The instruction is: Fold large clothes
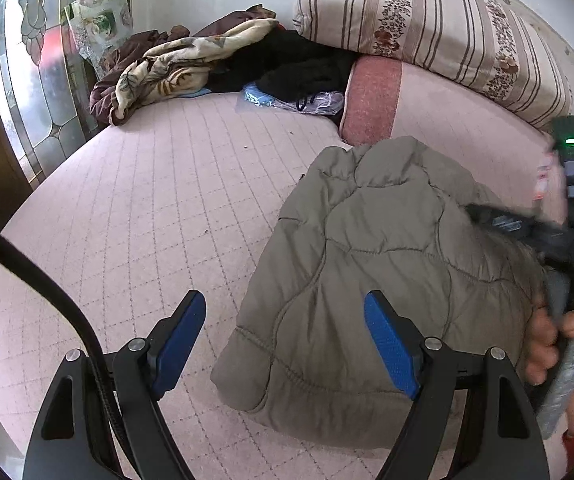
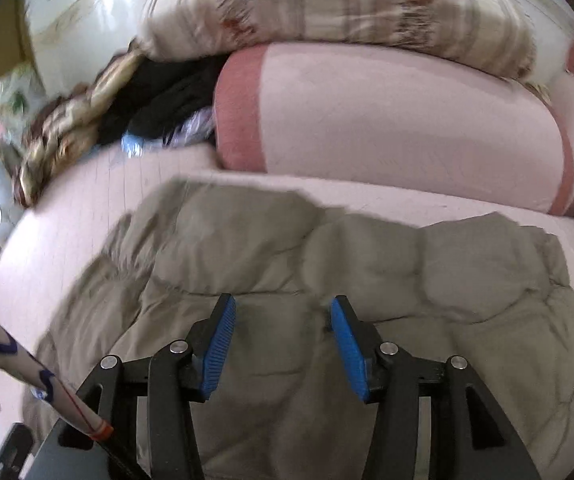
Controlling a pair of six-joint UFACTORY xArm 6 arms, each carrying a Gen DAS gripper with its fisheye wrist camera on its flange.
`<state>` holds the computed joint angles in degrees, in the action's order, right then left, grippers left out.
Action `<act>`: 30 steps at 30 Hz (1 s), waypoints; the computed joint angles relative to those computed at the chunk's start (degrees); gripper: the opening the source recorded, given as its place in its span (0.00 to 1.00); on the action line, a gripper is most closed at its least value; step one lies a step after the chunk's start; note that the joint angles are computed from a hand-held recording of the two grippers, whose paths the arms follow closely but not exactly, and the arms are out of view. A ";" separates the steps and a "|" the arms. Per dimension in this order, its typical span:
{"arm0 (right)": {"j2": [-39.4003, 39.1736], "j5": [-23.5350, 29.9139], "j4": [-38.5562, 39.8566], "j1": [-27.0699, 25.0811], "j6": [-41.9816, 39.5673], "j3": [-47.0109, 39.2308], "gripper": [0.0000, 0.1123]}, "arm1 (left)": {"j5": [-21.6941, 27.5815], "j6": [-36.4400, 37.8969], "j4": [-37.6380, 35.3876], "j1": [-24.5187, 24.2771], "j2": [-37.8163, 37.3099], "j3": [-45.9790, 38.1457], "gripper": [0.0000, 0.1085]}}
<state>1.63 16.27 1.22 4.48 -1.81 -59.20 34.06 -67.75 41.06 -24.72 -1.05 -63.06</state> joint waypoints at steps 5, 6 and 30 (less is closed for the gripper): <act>3.10 3.51 -4.22 -0.35 4.20 -3.77 0.57 | -0.05 1.15 -0.93 -0.27 0.99 -0.42 0.74; 2.17 4.48 -0.40 -0.68 1.32 -3.84 0.57 | -0.07 1.42 -1.11 -0.30 1.03 -0.37 0.74; -10.88 2.34 2.62 -19.70 2.12 9.09 0.59 | -0.96 1.21 -0.54 0.13 -0.25 1.23 0.74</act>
<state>-9.24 18.61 3.84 -15.22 0.31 -50.11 33.10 -66.54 40.52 -24.59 -1.29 -61.83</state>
